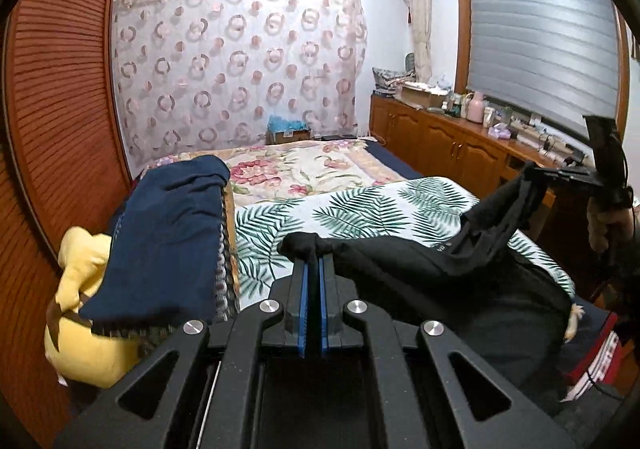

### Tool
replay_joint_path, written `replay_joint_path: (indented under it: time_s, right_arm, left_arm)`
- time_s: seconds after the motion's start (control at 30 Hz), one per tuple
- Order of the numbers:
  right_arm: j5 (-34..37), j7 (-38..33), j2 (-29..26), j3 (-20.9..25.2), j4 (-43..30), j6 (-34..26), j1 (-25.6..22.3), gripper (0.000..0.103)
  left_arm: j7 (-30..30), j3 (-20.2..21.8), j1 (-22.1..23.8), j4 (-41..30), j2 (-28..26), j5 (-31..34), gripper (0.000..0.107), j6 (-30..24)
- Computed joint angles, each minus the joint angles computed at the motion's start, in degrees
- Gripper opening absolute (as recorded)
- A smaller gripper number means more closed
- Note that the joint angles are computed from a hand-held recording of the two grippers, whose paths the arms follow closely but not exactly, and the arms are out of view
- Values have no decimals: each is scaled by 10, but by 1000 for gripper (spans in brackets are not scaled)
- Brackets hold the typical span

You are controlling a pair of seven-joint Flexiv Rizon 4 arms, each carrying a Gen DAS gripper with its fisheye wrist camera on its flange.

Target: Fold small clothes

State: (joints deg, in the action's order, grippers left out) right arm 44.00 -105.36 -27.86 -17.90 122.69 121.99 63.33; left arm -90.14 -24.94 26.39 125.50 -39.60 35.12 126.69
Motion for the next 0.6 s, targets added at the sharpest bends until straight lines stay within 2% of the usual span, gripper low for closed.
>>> replay_joint_path:
  time_s: [0.17, 0.3, 0.47, 0.6]
  right_arm:
    - [74, -41, 37, 13, 45, 41, 43, 5]
    - [131, -75, 61, 49, 69, 67, 53, 5]
    - [250, -190, 111, 49, 65, 54, 98, 5]
    - [329, -272, 132, 53, 45, 26, 101, 5]
  left_arm:
    - [-5, 27, -5, 45, 14, 17, 5, 53]
    - [-21, 54, -10, 71, 29, 32, 5, 82]
    - [-34, 93, -23, 94, 36, 34, 5, 99]
    - [-21, 115, -40, 101, 14, 23, 5, 87]
